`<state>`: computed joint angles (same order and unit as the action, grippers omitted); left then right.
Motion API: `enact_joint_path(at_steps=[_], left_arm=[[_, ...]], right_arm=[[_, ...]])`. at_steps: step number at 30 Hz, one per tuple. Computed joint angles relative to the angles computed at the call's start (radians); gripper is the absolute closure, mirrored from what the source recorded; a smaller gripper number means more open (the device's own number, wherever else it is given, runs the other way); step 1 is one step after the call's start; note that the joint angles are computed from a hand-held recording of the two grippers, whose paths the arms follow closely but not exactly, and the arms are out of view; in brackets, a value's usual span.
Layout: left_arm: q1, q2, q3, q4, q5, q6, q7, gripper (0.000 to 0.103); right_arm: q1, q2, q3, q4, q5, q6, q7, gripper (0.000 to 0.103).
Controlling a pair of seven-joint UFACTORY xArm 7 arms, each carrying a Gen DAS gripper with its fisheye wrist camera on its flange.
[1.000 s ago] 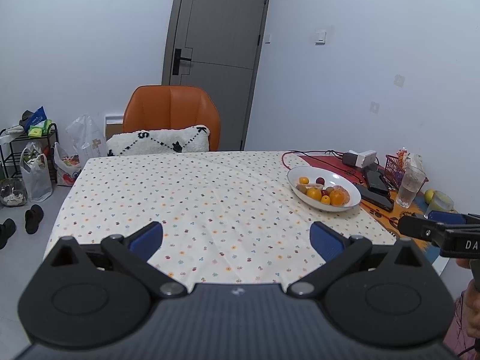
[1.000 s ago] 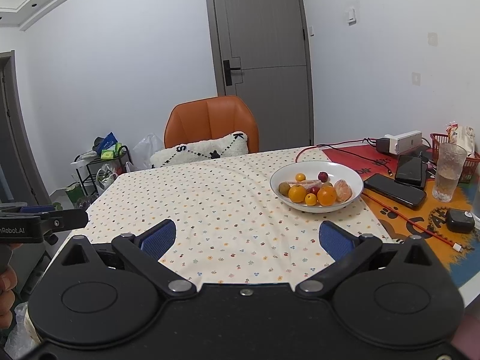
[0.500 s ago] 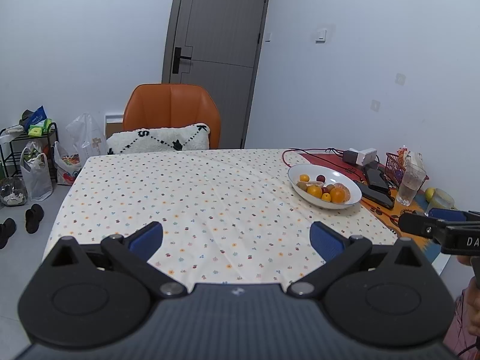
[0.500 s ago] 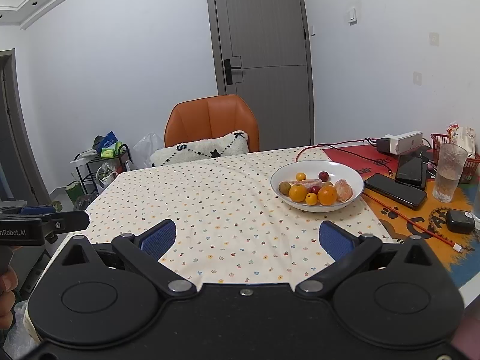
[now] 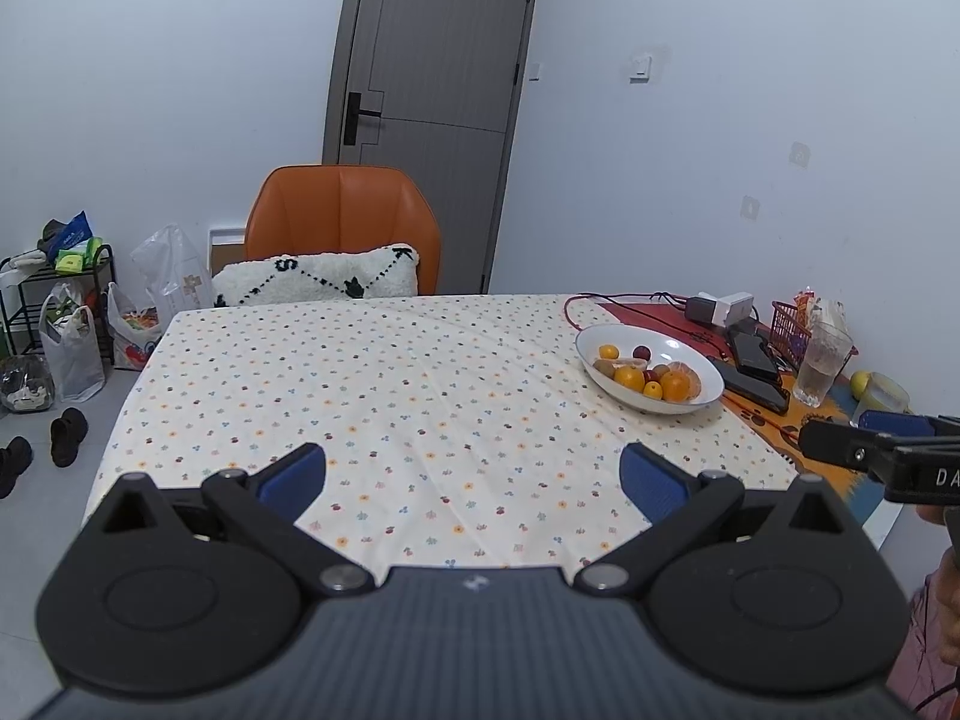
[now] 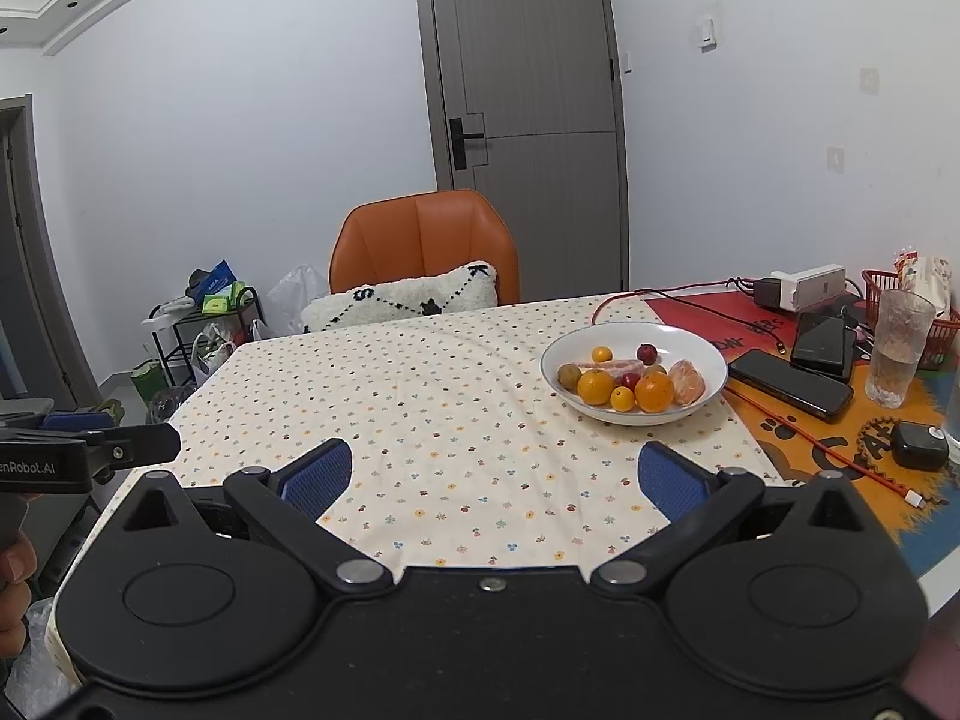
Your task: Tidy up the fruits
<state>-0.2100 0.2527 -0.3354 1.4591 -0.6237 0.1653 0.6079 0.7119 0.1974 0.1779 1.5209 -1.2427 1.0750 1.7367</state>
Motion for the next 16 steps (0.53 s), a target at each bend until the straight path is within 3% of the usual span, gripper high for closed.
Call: enact_joint_path(at_steps=[16], left_arm=[[0.001, 0.013, 0.004, 0.01, 0.015, 0.019, -0.012, 0.0]], right_arm=[[0.003, 0.01, -0.003, 0.008, 0.013, 0.003, -0.011, 0.0]])
